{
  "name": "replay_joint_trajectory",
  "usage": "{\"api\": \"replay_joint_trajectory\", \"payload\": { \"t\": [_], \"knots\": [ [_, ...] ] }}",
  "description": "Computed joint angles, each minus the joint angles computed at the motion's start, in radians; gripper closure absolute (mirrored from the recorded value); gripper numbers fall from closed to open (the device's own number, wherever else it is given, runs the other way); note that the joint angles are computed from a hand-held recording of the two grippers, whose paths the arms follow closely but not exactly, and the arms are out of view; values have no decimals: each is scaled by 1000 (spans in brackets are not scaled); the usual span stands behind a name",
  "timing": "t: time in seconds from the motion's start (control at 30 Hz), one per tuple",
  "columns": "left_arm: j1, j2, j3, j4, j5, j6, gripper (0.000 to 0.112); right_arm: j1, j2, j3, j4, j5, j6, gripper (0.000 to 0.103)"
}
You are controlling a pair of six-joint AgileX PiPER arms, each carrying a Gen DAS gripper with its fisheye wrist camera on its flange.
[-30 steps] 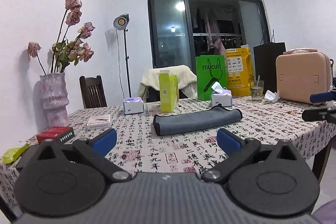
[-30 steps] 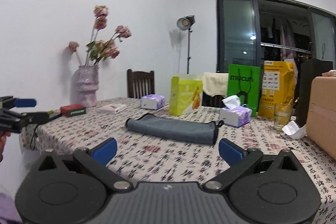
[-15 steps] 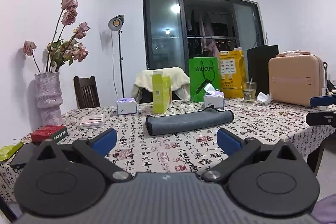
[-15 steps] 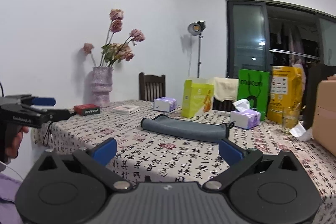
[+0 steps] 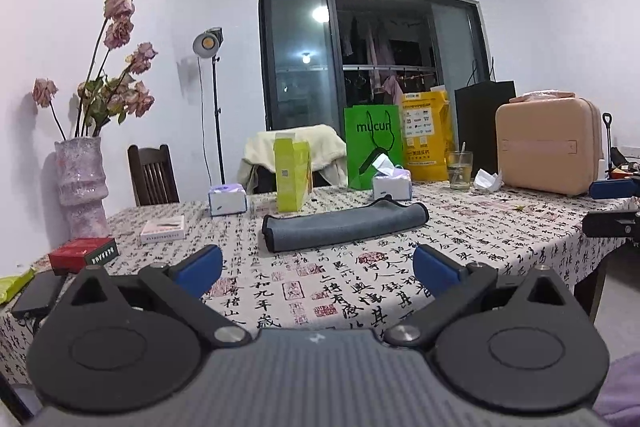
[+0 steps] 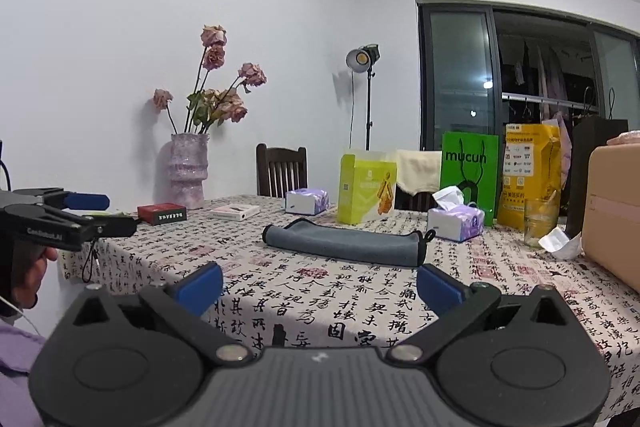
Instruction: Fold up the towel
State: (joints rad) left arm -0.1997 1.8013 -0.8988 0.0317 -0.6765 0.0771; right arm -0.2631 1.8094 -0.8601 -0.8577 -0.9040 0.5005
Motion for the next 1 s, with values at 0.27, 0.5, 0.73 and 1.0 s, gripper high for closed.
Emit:
{"api": "replay_joint_trajectory", "payload": {
  "t": [0.27,0.5,0.73,1.0],
  "knots": [
    [-18,-50,80,-10,-28,13,9,-6,-32,107,105,-46,-83,0],
    [-15,-72,146,-9,-73,-8,9,5,-33,140,168,-62,-78,0],
    [-32,-97,196,-29,-76,-23,9,6,-53,182,180,-98,-87,0],
    [-38,-116,220,-23,-64,-46,9,18,-66,222,172,-120,-87,0]
  ]
}}
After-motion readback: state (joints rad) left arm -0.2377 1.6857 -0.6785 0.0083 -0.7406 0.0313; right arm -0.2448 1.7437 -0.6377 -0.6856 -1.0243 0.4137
